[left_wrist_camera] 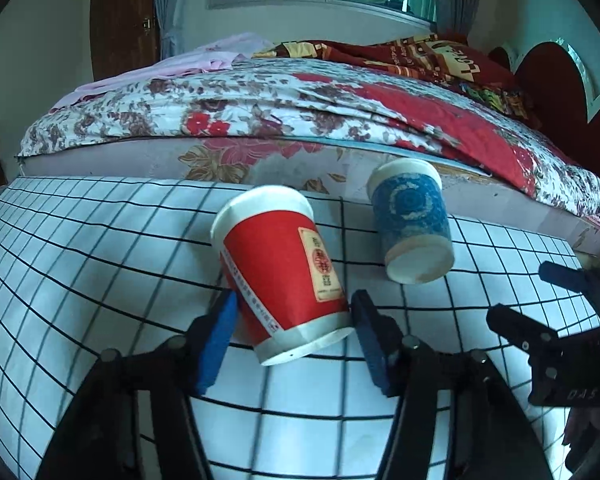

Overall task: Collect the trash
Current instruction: 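Grasp the red paper cup with the left gripper while the right gripper grasps the blue cup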

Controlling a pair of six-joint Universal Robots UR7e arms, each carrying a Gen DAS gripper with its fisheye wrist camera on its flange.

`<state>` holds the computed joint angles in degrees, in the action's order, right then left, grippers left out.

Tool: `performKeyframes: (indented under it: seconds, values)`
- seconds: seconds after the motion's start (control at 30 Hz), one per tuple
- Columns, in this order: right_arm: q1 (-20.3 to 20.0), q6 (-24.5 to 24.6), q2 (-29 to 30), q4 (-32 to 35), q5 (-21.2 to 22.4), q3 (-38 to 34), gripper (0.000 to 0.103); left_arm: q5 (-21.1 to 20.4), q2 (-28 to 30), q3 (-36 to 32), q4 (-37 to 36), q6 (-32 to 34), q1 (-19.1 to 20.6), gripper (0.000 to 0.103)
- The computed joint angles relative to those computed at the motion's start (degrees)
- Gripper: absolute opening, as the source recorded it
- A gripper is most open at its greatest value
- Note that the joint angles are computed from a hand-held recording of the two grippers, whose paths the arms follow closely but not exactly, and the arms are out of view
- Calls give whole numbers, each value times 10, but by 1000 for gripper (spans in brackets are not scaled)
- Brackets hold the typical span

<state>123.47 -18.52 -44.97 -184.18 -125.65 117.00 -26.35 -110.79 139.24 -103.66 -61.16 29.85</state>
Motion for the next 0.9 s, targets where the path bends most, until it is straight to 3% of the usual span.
performKeyframes:
  seconds: [0.17,0.4,0.47,0.5,0.53,0.7,0.9]
  values:
    - [14,27,34,20,39,-45,102,11,-49,-7,86,-15,-3,56]
    - [21,90,108,68,-19,-134,102,23,-66,0,74,0,9,56]
    - [16,98,113,74,-18,-141,101,22,-68,3,62,10,11,56]
    - [12,101,113,77,-14,-142,93,22,-67,4,58,14,12,56]
    - [12,102,112,79,-14,-140,64,22,-69,5,61,14,10,56]
    - [14,81,92,56,-18,-108,60,20,-83,10,92,0,-15,54]
    - [26,59,49,7,-14,-49,59,0,-88,3,169,-66,-58,53]
